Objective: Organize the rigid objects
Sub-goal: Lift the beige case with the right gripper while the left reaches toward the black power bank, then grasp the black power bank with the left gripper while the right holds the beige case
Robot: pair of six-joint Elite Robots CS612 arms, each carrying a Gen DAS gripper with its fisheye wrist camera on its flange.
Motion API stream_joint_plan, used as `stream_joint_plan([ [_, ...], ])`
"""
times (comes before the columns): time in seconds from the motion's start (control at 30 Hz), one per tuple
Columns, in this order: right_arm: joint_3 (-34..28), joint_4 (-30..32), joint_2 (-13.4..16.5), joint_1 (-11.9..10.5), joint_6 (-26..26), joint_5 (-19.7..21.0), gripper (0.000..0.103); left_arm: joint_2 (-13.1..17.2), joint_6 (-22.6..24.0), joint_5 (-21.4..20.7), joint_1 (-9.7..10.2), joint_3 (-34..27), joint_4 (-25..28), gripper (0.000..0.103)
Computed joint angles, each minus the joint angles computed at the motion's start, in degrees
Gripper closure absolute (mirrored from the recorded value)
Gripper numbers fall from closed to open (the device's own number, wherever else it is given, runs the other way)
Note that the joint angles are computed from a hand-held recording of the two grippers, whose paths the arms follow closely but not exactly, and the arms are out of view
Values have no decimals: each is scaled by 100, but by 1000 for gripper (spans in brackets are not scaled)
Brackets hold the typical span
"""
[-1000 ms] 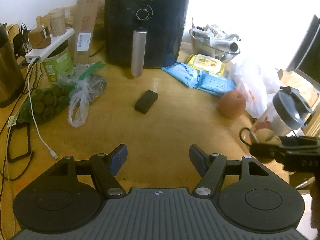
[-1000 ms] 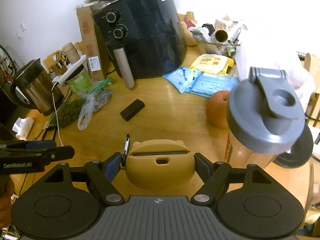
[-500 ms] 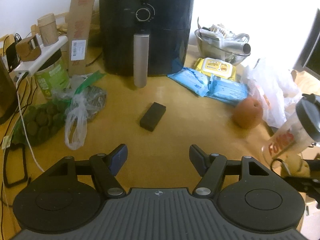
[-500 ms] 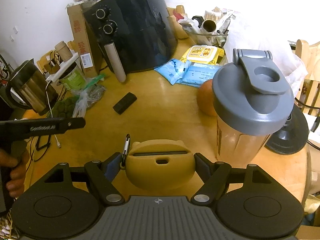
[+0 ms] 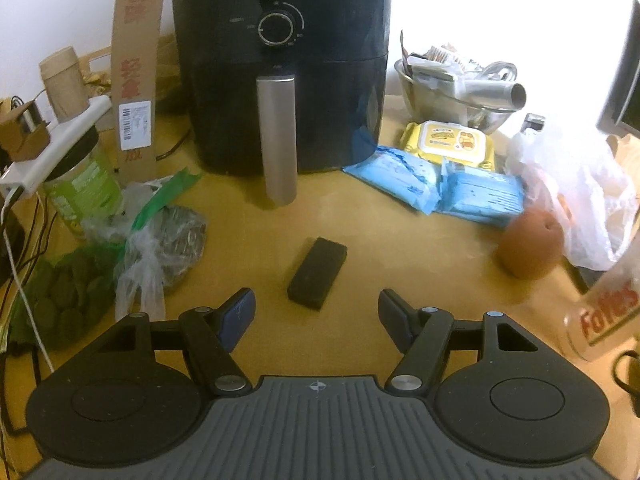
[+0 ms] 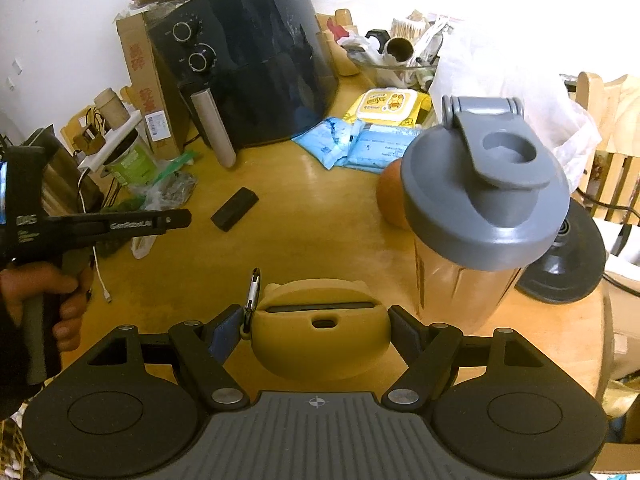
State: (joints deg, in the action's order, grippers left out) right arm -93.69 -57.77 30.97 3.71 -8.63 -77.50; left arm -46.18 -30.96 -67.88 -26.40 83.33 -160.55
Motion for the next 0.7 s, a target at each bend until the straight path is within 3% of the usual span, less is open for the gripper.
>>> stream_joint_plan([
  [0.6,-130,52,20,-32,363,-162,24,682,632,-222,200,-971,785,42],
  [0.7,-172,60,29,-48,423,-197,24,770,644,-361,242,-1133,1015,53],
])
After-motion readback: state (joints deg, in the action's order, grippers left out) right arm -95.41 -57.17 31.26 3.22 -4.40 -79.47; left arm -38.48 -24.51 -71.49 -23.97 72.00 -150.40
